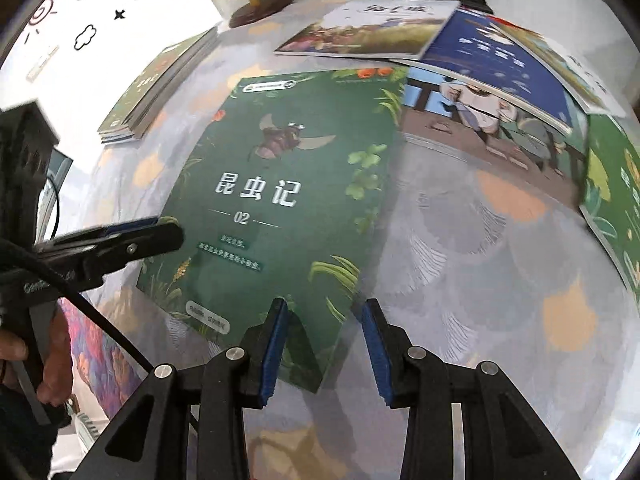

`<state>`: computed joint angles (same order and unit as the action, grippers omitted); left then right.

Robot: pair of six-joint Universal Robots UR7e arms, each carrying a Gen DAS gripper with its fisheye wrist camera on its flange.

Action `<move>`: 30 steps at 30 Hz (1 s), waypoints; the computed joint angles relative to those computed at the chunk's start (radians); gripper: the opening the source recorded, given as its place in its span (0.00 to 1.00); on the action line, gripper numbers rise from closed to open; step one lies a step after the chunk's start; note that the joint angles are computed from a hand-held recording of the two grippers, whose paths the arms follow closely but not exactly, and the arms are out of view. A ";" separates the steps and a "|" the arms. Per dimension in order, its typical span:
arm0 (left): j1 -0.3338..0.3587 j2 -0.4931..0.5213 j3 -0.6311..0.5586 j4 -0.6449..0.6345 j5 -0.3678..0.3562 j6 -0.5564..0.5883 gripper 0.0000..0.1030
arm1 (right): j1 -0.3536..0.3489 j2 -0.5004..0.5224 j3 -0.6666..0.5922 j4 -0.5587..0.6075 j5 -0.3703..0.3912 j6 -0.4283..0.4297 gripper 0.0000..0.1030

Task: Organize books
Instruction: 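Grasp the beetle book's edge with the left tool while the right tool closes on it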

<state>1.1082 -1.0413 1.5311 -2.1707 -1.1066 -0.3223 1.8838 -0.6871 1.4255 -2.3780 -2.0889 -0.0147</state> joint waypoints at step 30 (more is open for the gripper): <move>0.059 -0.006 0.065 -0.220 -0.290 -0.144 0.36 | -0.069 -0.065 0.101 -0.141 0.249 0.092 0.45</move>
<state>1.1673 -1.0471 1.5961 -2.3909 -1.3970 -0.4663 1.8148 -0.7523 1.5266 -2.5186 -1.8403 0.0773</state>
